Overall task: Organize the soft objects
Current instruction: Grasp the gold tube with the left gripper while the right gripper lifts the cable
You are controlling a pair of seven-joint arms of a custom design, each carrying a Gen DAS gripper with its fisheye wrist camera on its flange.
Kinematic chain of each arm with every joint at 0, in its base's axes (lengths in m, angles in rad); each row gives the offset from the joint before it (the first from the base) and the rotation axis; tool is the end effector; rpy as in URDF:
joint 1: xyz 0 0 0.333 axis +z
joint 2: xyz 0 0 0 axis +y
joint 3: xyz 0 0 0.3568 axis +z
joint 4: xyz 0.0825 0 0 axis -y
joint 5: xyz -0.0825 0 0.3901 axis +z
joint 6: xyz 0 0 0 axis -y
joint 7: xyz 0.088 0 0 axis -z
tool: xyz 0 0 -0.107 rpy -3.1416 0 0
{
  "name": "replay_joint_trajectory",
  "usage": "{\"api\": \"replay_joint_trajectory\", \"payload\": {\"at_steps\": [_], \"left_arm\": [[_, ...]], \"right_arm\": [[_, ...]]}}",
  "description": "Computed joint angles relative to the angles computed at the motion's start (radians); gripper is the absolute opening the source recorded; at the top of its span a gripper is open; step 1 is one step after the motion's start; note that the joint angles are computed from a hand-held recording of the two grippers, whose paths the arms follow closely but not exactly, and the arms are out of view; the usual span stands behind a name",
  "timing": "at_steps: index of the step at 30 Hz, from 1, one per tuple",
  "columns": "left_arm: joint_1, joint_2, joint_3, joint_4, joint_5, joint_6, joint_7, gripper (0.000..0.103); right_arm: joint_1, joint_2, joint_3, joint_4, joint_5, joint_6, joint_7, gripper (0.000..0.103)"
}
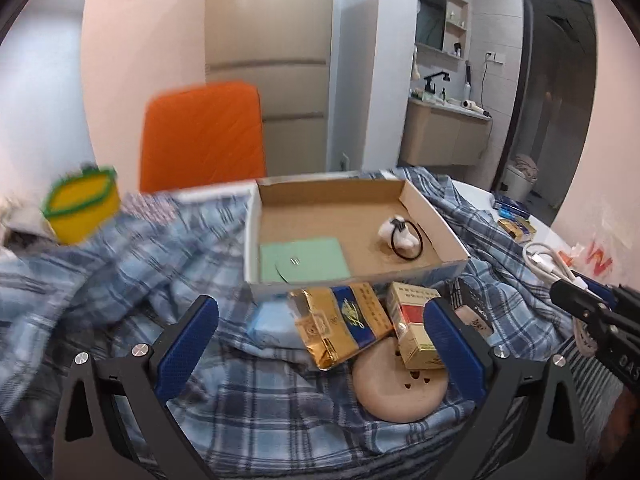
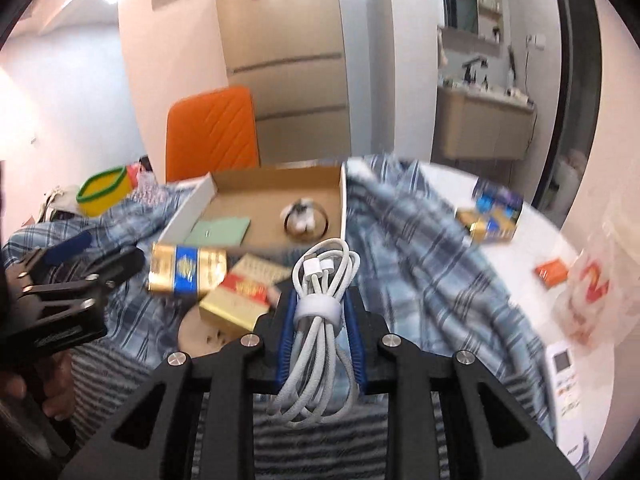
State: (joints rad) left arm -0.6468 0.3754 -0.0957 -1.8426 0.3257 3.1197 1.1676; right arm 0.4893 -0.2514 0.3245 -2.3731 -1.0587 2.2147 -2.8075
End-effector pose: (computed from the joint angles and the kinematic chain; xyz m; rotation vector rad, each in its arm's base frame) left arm 0.5067 -0.4895 0.4663 -1.1623 2.3083 -1.1797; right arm 0.3418 0.3301 0.4769 -1.2902 2.0430 -0.9909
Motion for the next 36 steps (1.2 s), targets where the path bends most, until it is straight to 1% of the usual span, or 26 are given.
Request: {"api": "replay_joint_trajectory", "payload": {"at_steps": [1,2,4,5,6,9,12,13,14,15,16,17,18,21,23,26,28,29,32,35,36], "left_arm": [[0.068,0.015,-0.081,0.013,-0.043,-0.022,0.04,0.1],[0.113,0.028,-0.134,0.025,-0.079,-0.043,0.069,0.093],[0.17,0.05,-0.208,0.045,-0.137,-0.086,0.129,0.088],[0.178,0.058,-0.221,0.054,-0.157,-0.108,0.147,0.088],[0.161,0.063,-0.204,0.064,-0.162,-0.13,0.146,0.088],[0.16,0.072,-0.21,0.067,-0.184,-0.14,0.181,0.087],[0.173,0.078,-0.231,0.074,-0.214,-0.155,0.226,0.077],[0.175,0.079,-0.235,0.077,-0.223,-0.162,0.236,0.07],[0.181,0.081,-0.244,0.078,-0.237,-0.17,0.25,0.06],[0.196,0.083,-0.263,0.081,-0.257,-0.184,0.272,0.052],[0.206,0.086,-0.277,0.085,-0.276,-0.201,0.29,0.04],[0.22,0.09,-0.295,0.09,-0.3,-0.219,0.311,0.034],[0.229,0.092,-0.308,0.09,-0.322,-0.224,0.331,0.034],[0.22,0.076,-0.301,0.072,-0.343,-0.2,0.356,0.029],[0.215,0.064,-0.298,0.057,-0.348,-0.178,0.374,0.021],[0.184,0.041,-0.267,0.031,-0.328,-0.137,0.371,0.016],[0.176,0.028,-0.26,0.015,-0.319,-0.113,0.371,0.012],[0.159,0.02,-0.241,0.007,-0.305,-0.099,0.357,0.012],[0.089,-0.014,-0.155,-0.032,-0.24,-0.031,0.289,0.011],[-0.015,-0.048,-0.025,-0.07,-0.156,0.04,0.194,0.011],[-0.068,-0.06,0.039,-0.081,-0.123,0.067,0.157,0.011]], "right_arm": [[-0.001,0.0,0.004,0.0,-0.017,-0.004,0.007,0.026],[-0.001,0.001,0.007,-0.002,-0.03,-0.004,0.016,0.026],[-0.001,0.004,0.004,-0.008,-0.057,0.013,0.033,0.026],[-0.001,0.008,0.002,-0.009,-0.066,0.021,0.036,0.026],[0.0,0.012,0.002,-0.009,-0.076,0.024,0.041,0.026],[0.003,0.011,-0.003,-0.022,-0.12,0.058,0.07,0.026],[0.005,0.015,-0.007,-0.024,-0.127,0.071,0.071,0.026],[0.005,0.016,-0.009,-0.025,-0.126,0.075,0.072,0.026],[0.005,0.016,-0.012,-0.027,-0.127,0.083,0.073,0.026],[0.004,0.015,-0.015,-0.03,-0.126,0.09,0.075,0.026],[0.003,0.013,-0.016,-0.032,-0.125,0.094,0.078,0.026],[0.002,0.011,-0.017,-0.034,-0.124,0.097,0.081,0.026],[0.001,0.01,-0.017,-0.035,-0.122,0.097,0.082,0.026],[-0.001,0.008,-0.013,-0.036,-0.117,0.09,0.082,0.026],[0.0,0.007,-0.011,-0.037,-0.116,0.087,0.082,0.026],[0.001,0.007,-0.006,-0.034,-0.115,0.074,0.081,0.026],[0.004,0.006,-0.003,-0.032,-0.112,0.062,0.079,0.026],[0.006,0.006,-0.001,-0.031,-0.111,0.054,0.078,0.026],[0.011,0.002,0.003,-0.03,-0.112,0.041,0.076,0.026],[0.015,-0.001,0.006,-0.029,-0.111,0.026,0.074,0.026],[0.016,-0.003,0.008,-0.029,-0.112,0.02,0.074,0.026]]}}
